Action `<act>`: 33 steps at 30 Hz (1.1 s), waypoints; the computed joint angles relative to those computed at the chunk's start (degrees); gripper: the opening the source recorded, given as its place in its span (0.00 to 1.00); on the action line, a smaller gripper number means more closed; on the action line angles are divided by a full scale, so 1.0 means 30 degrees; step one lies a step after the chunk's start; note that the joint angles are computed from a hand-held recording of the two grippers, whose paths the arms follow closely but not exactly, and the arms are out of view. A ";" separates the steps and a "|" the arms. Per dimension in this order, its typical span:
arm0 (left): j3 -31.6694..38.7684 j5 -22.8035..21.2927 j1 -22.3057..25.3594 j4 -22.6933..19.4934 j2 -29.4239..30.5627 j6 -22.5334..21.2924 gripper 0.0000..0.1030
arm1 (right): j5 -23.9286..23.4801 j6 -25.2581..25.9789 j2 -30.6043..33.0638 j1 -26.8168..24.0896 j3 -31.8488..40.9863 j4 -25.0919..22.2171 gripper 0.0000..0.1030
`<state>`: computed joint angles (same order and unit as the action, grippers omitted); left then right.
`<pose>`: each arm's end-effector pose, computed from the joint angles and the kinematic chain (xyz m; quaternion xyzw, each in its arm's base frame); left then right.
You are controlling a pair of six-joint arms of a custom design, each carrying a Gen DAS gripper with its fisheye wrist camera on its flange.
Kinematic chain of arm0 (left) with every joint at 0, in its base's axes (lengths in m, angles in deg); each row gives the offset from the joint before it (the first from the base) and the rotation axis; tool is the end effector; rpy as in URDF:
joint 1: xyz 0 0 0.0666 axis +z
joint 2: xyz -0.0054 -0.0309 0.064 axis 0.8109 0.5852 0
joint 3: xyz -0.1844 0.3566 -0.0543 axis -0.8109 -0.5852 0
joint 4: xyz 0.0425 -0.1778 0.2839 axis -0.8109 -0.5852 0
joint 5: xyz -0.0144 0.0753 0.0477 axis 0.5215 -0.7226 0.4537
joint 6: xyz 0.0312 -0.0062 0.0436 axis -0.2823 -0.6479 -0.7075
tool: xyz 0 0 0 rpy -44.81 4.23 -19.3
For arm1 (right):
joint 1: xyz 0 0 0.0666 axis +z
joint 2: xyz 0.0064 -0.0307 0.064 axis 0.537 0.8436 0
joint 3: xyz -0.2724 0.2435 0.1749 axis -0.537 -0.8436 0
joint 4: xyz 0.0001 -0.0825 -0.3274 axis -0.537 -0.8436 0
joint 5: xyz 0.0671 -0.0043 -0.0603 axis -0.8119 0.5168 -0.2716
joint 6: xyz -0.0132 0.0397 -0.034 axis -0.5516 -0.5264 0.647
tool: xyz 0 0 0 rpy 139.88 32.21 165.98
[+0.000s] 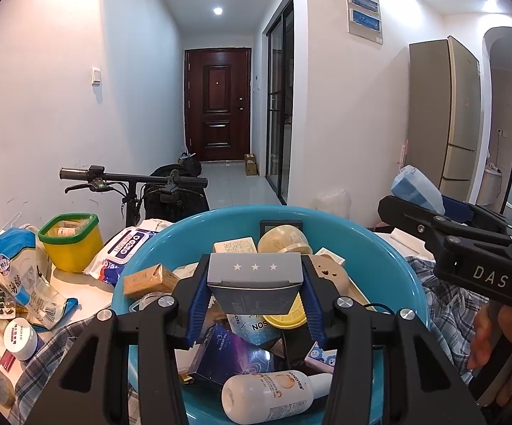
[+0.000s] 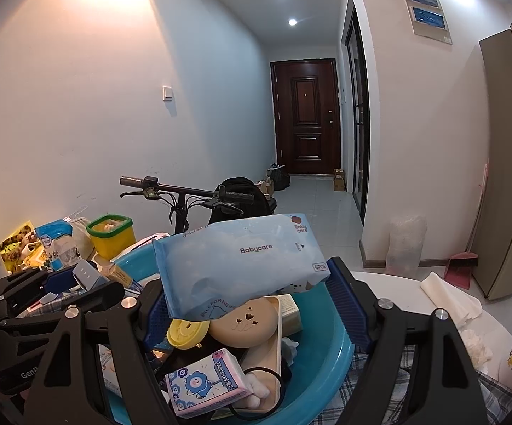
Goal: Organize objects
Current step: 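Open the left tool to drop the grey star box into the basin, then open the right tool to drop the blue Babycare wipes into the basin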
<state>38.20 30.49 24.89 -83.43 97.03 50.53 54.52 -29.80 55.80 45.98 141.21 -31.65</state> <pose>0.3907 -0.2148 0.4867 0.1485 0.8306 -0.1067 0.5260 0.3864 0.0880 0.5067 -0.0178 0.8206 0.0502 0.5690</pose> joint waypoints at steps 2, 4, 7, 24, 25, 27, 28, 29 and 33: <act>-0.0028 0.0080 0.0034 -0.0006 -0.0017 -0.0006 0.48 | 0.0028 0.0010 -0.0019 0.0015 0.0009 -0.0040 0.75; 0.0004 0.0128 0.0020 -0.0084 0.0005 -0.0018 0.48 | 0.0020 -0.0015 -0.0015 0.0017 0.0010 -0.0043 0.75; 0.0040 0.0198 0.0009 -0.0128 0.0046 0.0010 0.48 | 0.0092 0.0038 -0.0047 0.0036 -0.0003 -0.0033 0.75; -0.0106 -0.0142 0.0476 -0.0048 -0.0366 0.1088 0.86 | 0.0075 0.0014 -0.0021 -0.0005 0.0062 -0.0237 0.75; -0.0105 -0.0105 0.0504 -0.0122 -0.0377 0.1197 0.86 | 0.0067 -0.0038 -0.0022 -0.0037 0.0076 -0.0281 0.75; -0.0107 0.0089 0.0619 -0.0196 -0.0412 0.1409 0.86 | 0.0096 -0.0103 0.0025 -0.0075 0.0139 -0.0338 0.75; -0.0136 0.0124 0.0650 -0.0180 -0.0430 0.1451 0.86 | 0.0059 -0.0126 0.0079 -0.0111 0.0212 -0.0423 0.75; -0.0144 0.0091 0.0649 -0.0148 -0.0431 0.1417 0.86 | 0.0076 -0.0164 0.0102 -0.0088 0.0243 -0.0504 0.76; -0.0333 0.0213 0.0804 -0.0052 -0.0578 0.1521 0.86 | 0.0121 -0.0172 0.0233 -0.0090 0.0336 -0.0724 0.76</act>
